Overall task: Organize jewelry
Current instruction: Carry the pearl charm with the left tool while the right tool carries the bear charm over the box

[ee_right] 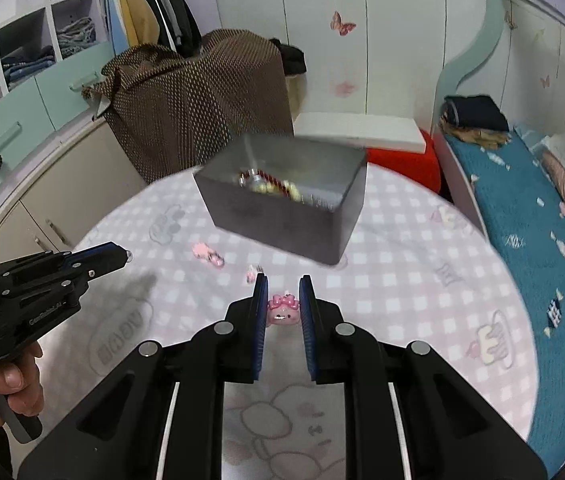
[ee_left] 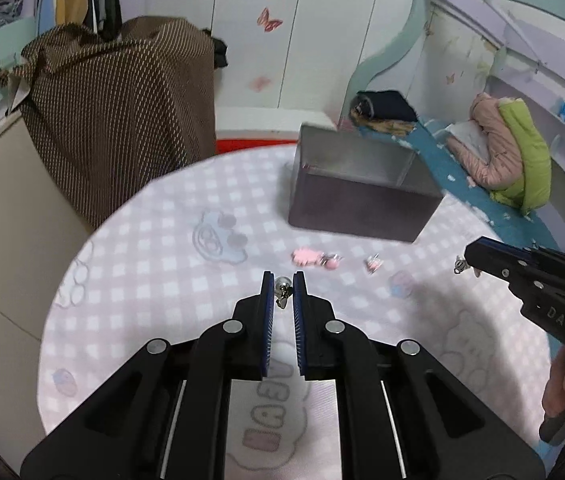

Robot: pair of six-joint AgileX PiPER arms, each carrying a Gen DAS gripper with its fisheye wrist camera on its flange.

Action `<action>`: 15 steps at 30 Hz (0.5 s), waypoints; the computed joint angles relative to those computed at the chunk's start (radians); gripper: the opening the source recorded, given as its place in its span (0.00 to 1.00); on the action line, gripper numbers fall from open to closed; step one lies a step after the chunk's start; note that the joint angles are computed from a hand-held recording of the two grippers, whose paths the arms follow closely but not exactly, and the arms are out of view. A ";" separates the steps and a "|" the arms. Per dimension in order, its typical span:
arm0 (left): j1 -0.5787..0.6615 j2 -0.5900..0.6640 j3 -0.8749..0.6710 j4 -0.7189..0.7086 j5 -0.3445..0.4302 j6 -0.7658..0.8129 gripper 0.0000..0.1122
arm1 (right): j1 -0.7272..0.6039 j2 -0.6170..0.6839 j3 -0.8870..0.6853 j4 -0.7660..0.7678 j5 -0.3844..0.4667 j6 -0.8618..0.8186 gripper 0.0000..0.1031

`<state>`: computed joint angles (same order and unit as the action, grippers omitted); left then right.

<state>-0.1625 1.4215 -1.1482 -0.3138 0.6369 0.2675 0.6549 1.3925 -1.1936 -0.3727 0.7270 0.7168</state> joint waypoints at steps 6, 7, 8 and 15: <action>0.004 0.000 -0.142 -0.021 0.063 0.039 0.08 | -0.001 0.018 -0.154 -0.024 0.061 -0.073 0.14; -0.004 0.011 -0.184 -0.013 0.073 0.034 0.08 | -0.001 0.027 -0.179 -0.030 0.069 -0.082 0.14; -0.011 0.020 -0.213 -0.007 0.076 0.031 0.08 | -0.005 0.039 -0.212 -0.031 0.074 -0.097 0.14; -0.038 0.171 -0.506 -0.021 0.156 0.010 0.08 | -0.072 0.170 -0.462 0.037 0.120 -0.242 0.14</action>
